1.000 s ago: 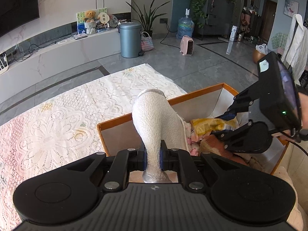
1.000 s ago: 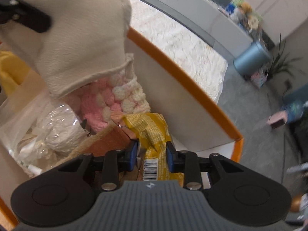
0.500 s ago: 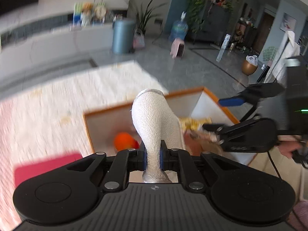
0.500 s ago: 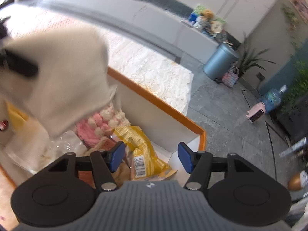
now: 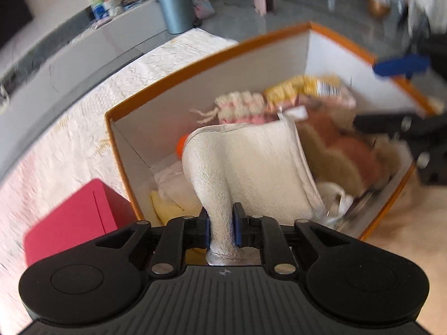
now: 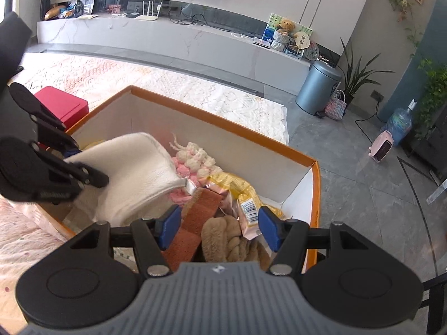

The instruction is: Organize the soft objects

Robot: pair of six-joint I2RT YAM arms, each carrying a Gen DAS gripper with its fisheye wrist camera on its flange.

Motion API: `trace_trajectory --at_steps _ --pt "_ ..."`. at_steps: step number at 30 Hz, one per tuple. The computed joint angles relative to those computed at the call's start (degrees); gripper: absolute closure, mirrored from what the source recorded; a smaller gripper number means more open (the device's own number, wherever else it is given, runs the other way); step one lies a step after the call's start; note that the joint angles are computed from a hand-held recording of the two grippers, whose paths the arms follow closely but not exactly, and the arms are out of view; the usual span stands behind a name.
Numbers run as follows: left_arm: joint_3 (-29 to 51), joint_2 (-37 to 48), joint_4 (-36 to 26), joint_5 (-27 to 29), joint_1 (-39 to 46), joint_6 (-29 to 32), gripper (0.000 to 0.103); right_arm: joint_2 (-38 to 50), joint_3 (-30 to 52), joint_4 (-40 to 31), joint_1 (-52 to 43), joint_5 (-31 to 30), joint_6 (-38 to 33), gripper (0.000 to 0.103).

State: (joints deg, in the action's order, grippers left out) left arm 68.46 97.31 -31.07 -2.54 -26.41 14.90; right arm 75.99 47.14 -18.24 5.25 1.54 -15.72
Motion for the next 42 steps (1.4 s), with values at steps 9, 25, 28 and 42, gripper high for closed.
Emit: trace_trajectory --at_steps 9,25,28,42 --pt "-2.96 -6.94 1.78 2.73 1.50 -1.77 0.037 -5.37 0.41 -4.72 0.79 0.80 1.87 0.033" --pt "-9.65 -33.89 5.47 6.50 5.69 -4.21 0.031 -20.52 10.99 -22.65 11.52 9.74 17.74 0.014" --pt "-12.07 -39.43 7.53 5.70 6.04 -4.56 0.030 -23.44 13.05 -25.95 16.78 13.65 24.20 0.010" --pt "-22.64 -58.73 6.43 4.15 8.23 -6.29 0.024 -27.40 8.49 -38.42 62.69 54.64 67.03 0.006"
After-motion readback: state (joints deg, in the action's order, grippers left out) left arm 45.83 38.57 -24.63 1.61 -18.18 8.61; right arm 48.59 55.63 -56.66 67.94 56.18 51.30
